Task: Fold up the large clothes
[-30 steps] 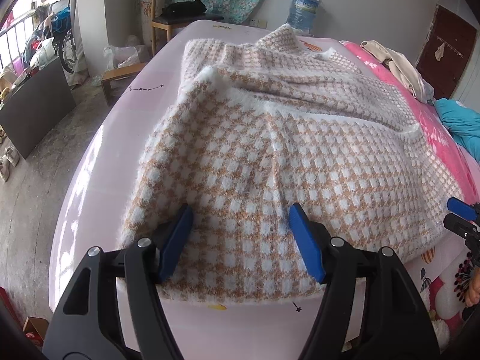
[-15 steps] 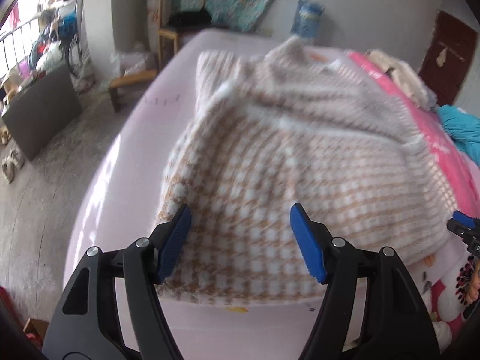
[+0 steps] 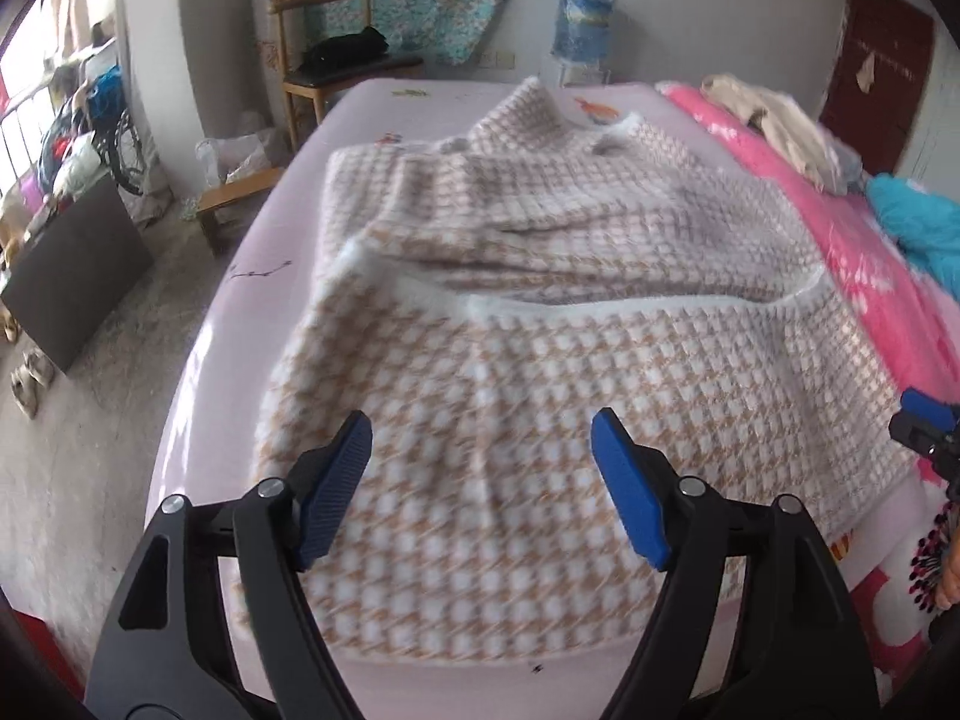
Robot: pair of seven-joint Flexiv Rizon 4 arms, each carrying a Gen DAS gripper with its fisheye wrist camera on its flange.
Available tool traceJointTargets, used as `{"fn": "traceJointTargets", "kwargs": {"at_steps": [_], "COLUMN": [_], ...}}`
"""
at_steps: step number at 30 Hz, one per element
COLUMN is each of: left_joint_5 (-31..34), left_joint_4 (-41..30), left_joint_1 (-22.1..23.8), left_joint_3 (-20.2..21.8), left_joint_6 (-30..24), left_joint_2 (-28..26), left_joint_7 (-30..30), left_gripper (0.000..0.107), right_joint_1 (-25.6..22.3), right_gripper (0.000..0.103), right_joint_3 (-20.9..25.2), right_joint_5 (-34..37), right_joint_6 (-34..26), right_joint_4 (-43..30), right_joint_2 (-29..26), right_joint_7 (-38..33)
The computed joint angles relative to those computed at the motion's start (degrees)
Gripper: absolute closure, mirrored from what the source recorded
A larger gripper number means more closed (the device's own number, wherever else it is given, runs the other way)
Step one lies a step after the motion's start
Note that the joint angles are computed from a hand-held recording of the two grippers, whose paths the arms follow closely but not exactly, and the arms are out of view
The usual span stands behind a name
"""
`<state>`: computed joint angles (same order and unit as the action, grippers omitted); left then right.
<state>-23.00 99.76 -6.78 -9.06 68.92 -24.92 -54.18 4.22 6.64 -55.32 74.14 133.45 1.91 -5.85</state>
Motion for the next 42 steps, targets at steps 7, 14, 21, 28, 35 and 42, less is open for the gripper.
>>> {"fn": "traceJointTargets", "kwargs": {"at_steps": [7, 14, 21, 28, 35, 42], "left_joint_5": [11.77, 12.18, 11.06, 10.89, 10.70, 9.45], "left_joint_4": [-6.65, -7.36, -7.51, -7.54, -7.43, -7.02], "left_joint_1": [-5.63, -3.96, -3.05, -2.99, -2.92, -2.28], "left_joint_3": [6.44, 4.92, 4.08, 4.05, 3.99, 3.32], "left_joint_6": [-5.36, -6.78, -7.76, -7.76, -7.64, -7.17], "left_joint_2": [-4.33, -4.70, -4.77, -4.82, -4.83, -4.96], "left_joint_7": [-12.22, -12.85, -12.17, -12.12, -11.99, -11.58], "left_gripper": [0.022, 0.017, 0.017, 0.017, 0.016, 0.012], "right_joint_1": [3.31, 6.77, 8.22, 9.26, 10.46, 10.89], "right_gripper": [0.044, 0.041, 0.041, 0.041, 0.038, 0.028], "right_joint_3": [-2.10, -4.56, -3.67, -3.97, -4.57, -4.59], "right_joint_5": [4.58, 7.70, 13.56, 13.30, 18.48, 20.90], "right_joint_6": [2.64, 0.13, -3.57, -3.59, -3.56, -4.14], "right_joint_4": [-7.20, -10.19, -12.78, -16.30, -17.12, -18.30], "right_joint_2": [-8.07, -12.49, -11.19, -14.32, -16.67, -17.42], "right_joint_7": [-5.10, -9.13, -13.10, -14.67, -16.88, -18.27]}}
